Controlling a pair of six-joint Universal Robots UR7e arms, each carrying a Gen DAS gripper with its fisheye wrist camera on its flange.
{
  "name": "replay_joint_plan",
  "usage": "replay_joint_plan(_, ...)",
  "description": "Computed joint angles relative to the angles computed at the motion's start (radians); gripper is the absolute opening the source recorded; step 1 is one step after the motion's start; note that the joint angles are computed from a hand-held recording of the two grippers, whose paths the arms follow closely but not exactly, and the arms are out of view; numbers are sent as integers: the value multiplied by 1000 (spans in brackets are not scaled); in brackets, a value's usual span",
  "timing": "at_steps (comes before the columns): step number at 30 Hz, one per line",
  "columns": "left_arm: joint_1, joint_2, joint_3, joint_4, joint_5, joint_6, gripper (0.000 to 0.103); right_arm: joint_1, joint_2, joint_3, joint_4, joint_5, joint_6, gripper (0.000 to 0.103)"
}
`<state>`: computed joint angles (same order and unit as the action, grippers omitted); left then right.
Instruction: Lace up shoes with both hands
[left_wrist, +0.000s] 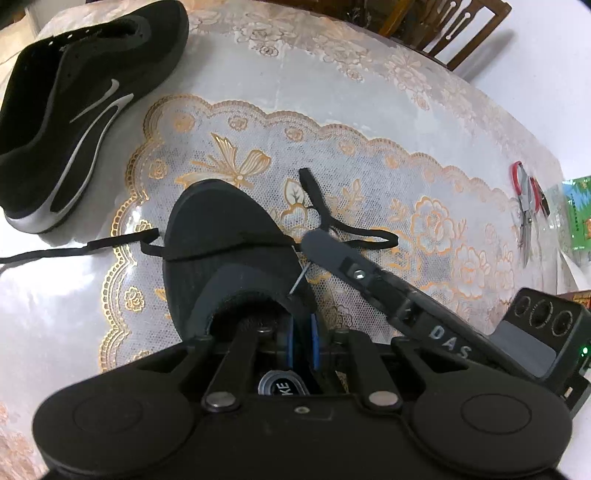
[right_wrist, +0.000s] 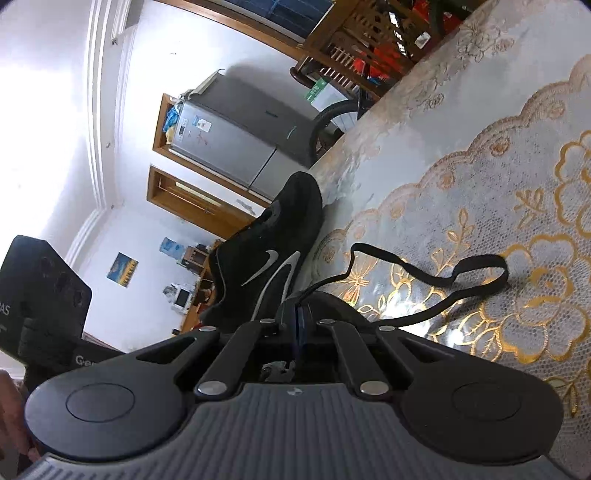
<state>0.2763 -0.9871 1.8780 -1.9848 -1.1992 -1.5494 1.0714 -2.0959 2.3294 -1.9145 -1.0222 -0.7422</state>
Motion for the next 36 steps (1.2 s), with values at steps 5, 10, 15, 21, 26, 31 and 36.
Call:
replay_joint_plan(5,-1,-8,7,-7,-4,-15,8,0,-3,-7,21,-8,-24,1)
replay_joint_plan(10,-1,-8,10,-14,-2,-11,8,55,-31,19,-77,-99,-111,1)
replay_joint_plan(15,-1,-13,15,-20,-3,-10,9,69,-21,-1,-55,-90,-167,1)
replay_joint_plan(21,-7,-24,17,-33,-12,14,13,117,22,-22,-75,-135,-218,1)
replay_joint_plan(26,-31,-64,29,-25,-3,19,13,126,38,-19,-112,-119,-190,1)
replay_joint_plan(31,-35,-74,46,-43,-12,17,13,120,41,-8,-122,-119,-175,1)
replay_joint_plan(36,-36,-81,61,-63,-15,0,13,143,32,2,-120,-146,-207,1)
